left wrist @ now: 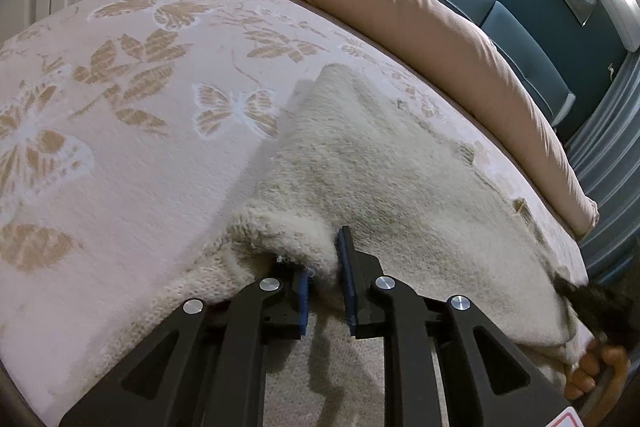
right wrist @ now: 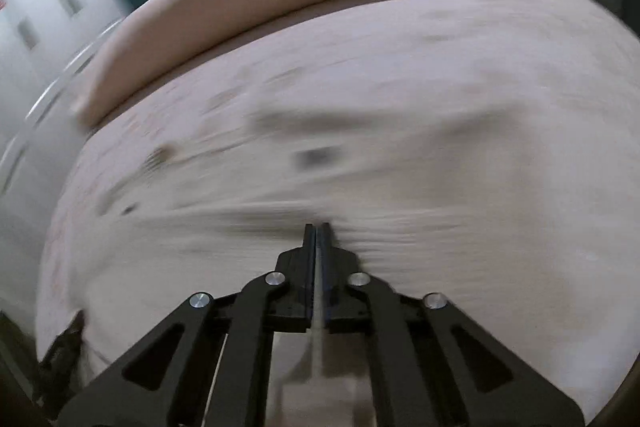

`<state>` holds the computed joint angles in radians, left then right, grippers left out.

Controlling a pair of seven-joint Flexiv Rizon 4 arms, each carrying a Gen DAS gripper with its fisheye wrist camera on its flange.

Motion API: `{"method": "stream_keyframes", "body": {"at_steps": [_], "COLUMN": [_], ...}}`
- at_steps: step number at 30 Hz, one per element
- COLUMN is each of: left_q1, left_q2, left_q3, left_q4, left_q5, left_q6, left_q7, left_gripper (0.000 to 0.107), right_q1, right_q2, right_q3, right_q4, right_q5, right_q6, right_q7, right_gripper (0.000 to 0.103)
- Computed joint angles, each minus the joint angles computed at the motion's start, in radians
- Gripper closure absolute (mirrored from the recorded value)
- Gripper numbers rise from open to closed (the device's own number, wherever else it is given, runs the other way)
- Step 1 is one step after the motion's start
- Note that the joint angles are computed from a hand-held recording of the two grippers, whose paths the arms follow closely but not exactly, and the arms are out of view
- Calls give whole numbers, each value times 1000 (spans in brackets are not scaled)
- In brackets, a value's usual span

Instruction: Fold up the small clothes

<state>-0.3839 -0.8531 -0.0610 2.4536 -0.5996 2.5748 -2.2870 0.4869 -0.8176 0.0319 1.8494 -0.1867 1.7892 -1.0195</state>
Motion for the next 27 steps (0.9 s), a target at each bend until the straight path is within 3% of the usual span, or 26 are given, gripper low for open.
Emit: {"method": "stream_keyframes", "body": {"at_steps": [3, 5, 7, 8, 9, 10, 11, 14, 16, 17, 19, 20, 22, 24, 25, 27], "left_q1": [44, 71, 66, 63, 75, 63, 38, -45, -111, -122, -81, -61, -90, -120, -134, -153], "left_q2": [18, 46, 89, 110, 126, 148, 168, 216, 220, 212, 186, 173, 172, 166, 159, 155], "left_q3": [-10, -22, -30, -30, -34, -27, -10, 45, 65, 73, 51, 41, 60, 74, 80, 85], "left_q4": [12, 25, 36, 41, 48, 53, 54, 49, 27, 19, 12, 18, 23, 15, 10, 0], "left_q5": [71, 109, 81, 69, 83, 63, 32, -67, -192, -209, -180, -142, -156, -186, -206, -238], "left_q6": [-2, -24, -88, -121, -131, -154, -175, -225, -290, -310, -353, -339, -324, -333, -335, -344], "left_q7": [-28, -49, -56, -62, -94, -99, -84, 17, 133, 148, 140, 107, 110, 144, 160, 186], "left_gripper": [85, 76, 76, 77, 81, 88, 97, 99, 100, 100, 99, 99, 99, 97, 95, 95], "right_q1": [-66, -120, -154, -168, -155, -113, -100, -163, -156, -132, -94, -74, -86, -133, -114, -69], "right_q2": [51, 53, 35, 21, 16, 23, 31, 73, 86, 74, 28, 6, 36, 50, 56, 29], "right_q3": [24, 78, 134, 157, 147, 105, 95, 189, 183, 155, 71, 45, 78, 118, 115, 61], "right_q4": [97, 113, 94, 75, 55, 55, 64, 123, 150, 140, 93, 86, 110, 150, 153, 122], "right_q5": [23, -9, -32, -60, -80, -88, -99, -59, -24, -2, -108, -109, -30, -65, -8, -25], "right_q6": [76, 84, 54, 9, -43, -60, -29, 207, 295, 259, 56, 20, 82, 194, 197, 57], "right_q7": [-13, -31, -47, -38, -19, -5, -8, -64, -84, -88, 5, 11, -42, -7, -50, -27], "right_gripper": [62, 56, 50, 50, 61, 86, 94, 94, 94, 94, 94, 94, 93, 93, 92, 92]}}
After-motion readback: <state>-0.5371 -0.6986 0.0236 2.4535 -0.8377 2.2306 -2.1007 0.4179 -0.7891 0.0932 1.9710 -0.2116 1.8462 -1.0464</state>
